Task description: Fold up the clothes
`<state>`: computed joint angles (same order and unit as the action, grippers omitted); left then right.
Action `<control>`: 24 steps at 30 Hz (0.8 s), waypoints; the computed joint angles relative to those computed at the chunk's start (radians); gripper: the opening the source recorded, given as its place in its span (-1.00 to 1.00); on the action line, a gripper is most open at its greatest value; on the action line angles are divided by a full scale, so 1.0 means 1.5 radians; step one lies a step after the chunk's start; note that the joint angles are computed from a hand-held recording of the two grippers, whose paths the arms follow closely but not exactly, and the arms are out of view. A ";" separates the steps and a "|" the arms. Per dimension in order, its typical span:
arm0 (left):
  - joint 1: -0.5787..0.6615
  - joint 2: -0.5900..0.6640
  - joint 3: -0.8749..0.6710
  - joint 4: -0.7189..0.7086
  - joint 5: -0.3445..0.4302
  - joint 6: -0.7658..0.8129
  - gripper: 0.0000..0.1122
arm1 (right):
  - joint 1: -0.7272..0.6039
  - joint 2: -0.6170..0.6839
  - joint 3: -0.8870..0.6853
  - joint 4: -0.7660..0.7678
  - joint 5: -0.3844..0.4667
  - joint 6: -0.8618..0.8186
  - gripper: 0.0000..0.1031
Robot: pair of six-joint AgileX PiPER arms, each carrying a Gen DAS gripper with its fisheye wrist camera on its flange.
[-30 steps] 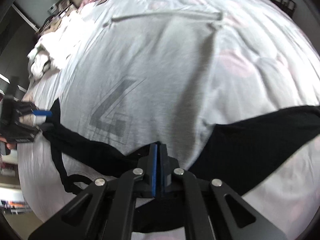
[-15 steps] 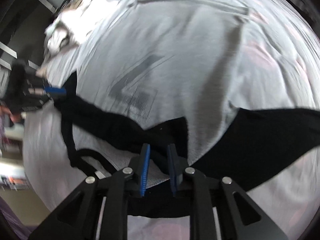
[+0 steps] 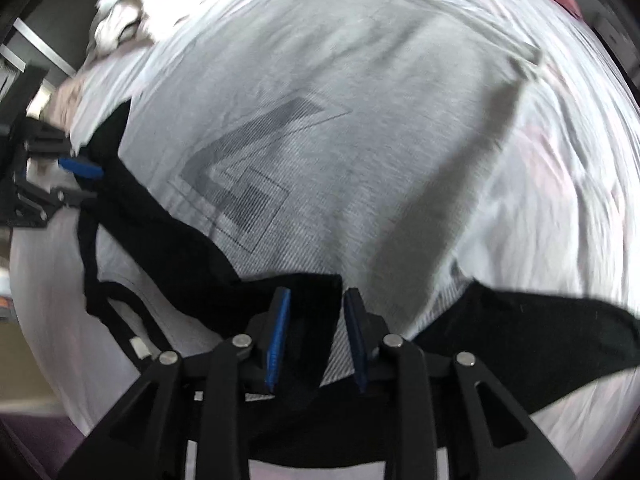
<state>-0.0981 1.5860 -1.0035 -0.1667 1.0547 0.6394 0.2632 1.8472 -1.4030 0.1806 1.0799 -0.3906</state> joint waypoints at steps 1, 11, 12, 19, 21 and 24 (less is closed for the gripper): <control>0.004 0.000 -0.001 -0.002 0.002 0.001 -0.47 | 0.000 0.003 0.000 0.004 -0.005 -0.001 -0.47; 0.033 -0.012 -0.012 0.005 0.024 0.031 -0.43 | -0.027 -0.132 0.053 0.076 -0.015 -0.011 -0.93; 0.036 -0.012 -0.012 0.006 0.025 0.036 -0.41 | -0.030 -0.150 0.059 0.080 -0.005 -0.010 -0.93; 0.042 0.005 -0.035 0.002 0.047 0.056 -0.41 | -0.034 -0.241 0.133 0.072 0.050 0.036 -0.93; 0.029 0.040 -0.079 -0.003 0.068 0.047 -0.41 | -0.042 -0.260 0.154 0.070 0.043 0.050 -0.93; 0.024 0.066 -0.136 -0.001 0.101 0.041 -0.41 | -0.061 -0.287 0.167 0.093 0.043 0.057 -0.93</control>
